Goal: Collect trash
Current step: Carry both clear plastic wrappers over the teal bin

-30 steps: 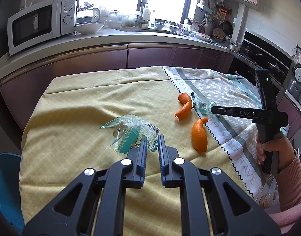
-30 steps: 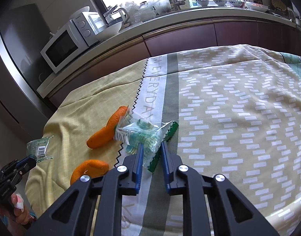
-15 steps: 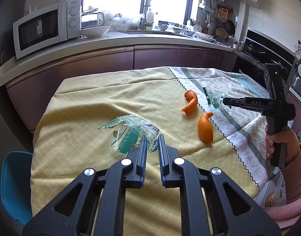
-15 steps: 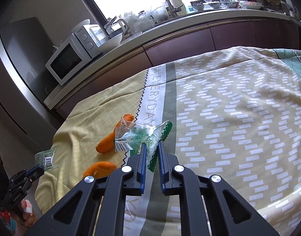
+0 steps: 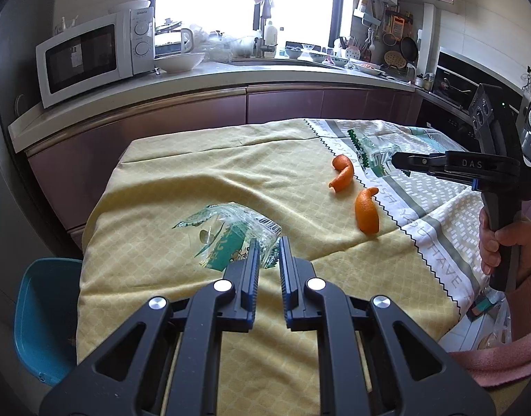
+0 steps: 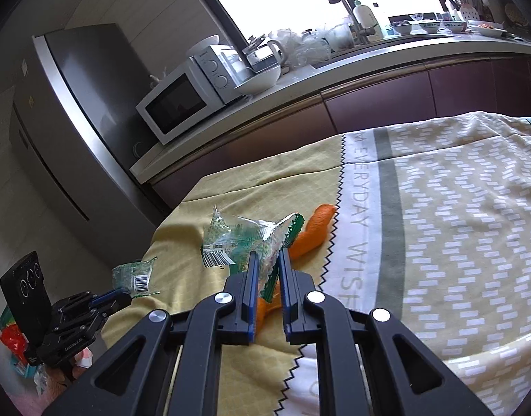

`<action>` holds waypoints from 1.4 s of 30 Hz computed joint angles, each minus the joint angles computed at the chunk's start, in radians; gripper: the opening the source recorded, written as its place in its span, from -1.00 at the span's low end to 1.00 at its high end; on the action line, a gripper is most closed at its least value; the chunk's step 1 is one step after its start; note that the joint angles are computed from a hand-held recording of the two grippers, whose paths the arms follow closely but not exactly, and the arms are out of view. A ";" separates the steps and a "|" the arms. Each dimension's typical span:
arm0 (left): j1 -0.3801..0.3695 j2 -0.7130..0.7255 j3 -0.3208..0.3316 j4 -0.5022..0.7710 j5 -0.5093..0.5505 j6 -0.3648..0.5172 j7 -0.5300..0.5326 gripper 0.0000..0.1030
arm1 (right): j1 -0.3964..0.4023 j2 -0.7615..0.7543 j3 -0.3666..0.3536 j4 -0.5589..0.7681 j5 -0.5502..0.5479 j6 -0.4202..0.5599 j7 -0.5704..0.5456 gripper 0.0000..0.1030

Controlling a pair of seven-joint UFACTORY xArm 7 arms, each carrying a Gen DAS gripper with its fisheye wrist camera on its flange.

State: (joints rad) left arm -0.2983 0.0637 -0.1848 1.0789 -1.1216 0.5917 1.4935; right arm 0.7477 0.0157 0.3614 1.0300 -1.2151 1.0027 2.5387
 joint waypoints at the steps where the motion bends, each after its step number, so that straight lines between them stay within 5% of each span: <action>1: 0.004 -0.005 0.003 -0.005 -0.002 0.004 0.004 -0.77 | -0.004 0.012 -0.004 0.013 -0.012 -0.018 -0.007 -0.80; 20: 0.072 -0.047 0.066 -0.042 -0.022 0.010 0.033 -0.77 | 0.049 0.262 -0.148 0.296 -0.110 -0.252 -0.157 -0.80; 42: 0.139 -0.035 0.097 -0.018 -0.022 -0.030 0.021 -0.77 | 0.130 0.504 -0.314 0.620 0.040 -0.461 -0.450 -0.80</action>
